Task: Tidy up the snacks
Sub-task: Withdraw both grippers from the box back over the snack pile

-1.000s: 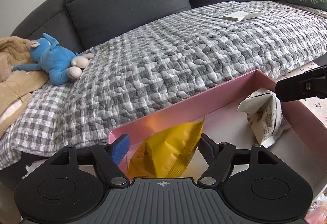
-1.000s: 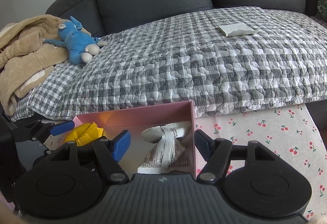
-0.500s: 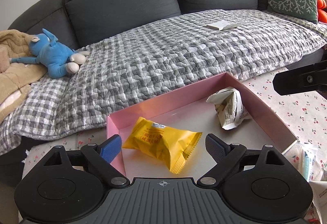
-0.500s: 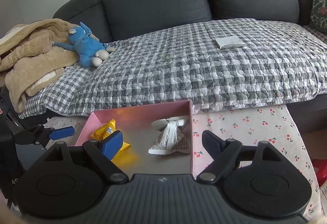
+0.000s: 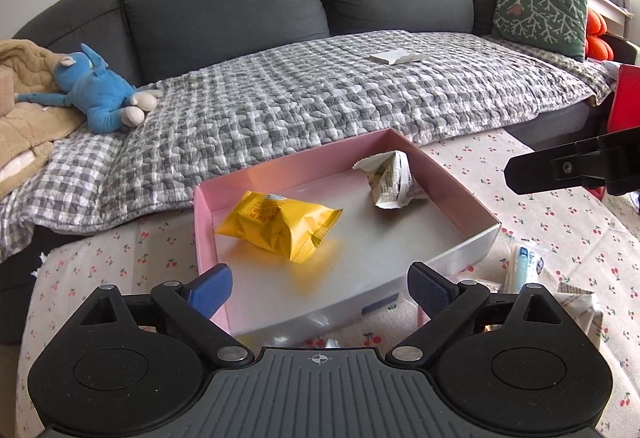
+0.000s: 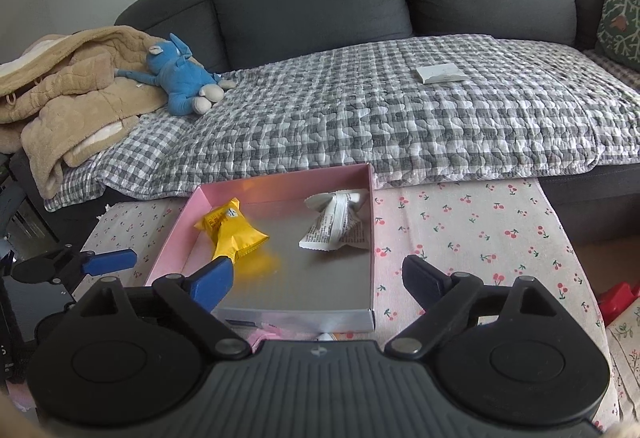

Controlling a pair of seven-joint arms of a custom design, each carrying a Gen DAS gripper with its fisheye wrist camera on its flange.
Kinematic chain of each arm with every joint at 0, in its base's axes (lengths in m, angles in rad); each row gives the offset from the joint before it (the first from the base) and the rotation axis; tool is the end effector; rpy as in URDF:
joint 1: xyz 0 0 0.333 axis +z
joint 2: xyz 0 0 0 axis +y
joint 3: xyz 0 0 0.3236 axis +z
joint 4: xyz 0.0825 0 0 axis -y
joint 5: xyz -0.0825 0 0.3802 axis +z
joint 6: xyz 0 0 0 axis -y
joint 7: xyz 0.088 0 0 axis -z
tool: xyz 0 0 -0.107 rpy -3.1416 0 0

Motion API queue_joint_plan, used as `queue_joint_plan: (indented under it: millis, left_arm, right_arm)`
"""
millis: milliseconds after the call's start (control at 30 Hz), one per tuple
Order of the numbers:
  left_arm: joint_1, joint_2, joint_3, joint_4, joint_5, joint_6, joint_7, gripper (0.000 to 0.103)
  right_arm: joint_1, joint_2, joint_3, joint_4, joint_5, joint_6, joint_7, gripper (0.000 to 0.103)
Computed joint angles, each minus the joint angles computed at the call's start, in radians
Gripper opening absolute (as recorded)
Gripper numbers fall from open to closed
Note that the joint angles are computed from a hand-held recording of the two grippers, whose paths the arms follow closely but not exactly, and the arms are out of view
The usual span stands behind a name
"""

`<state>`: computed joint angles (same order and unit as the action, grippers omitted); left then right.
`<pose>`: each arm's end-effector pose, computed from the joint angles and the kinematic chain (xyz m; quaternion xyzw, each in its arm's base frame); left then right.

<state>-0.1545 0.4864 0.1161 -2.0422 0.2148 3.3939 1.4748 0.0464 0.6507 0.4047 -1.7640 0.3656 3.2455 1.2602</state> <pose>0.6448 -0.0563 0.3137 -0.5705 0.7073 -0.2858 0.3042 0.6730 0.2292 0.3199 -0.6989 0.5753 -0.1466 0.3988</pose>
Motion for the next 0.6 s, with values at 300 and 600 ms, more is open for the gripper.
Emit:
queue_joint_plan:
  millis: [300, 600]
  left_arm:
    - [-0.001, -0.079, -0.006, -0.151, -0.018, 0.044, 0.021, 0.100]
    - [0.002, -0.112, -0.011, -0.259, -0.083, 0.113, 0.086, 0.100]
  right_arm:
    - [-0.012, -0.045, 0.008, -0.123, -0.048, 0.076, 0.017, 0.098]
    - [-0.016, -0.054, -0.006, -0.208, -0.158, 0.147, 0.092, 0.102]
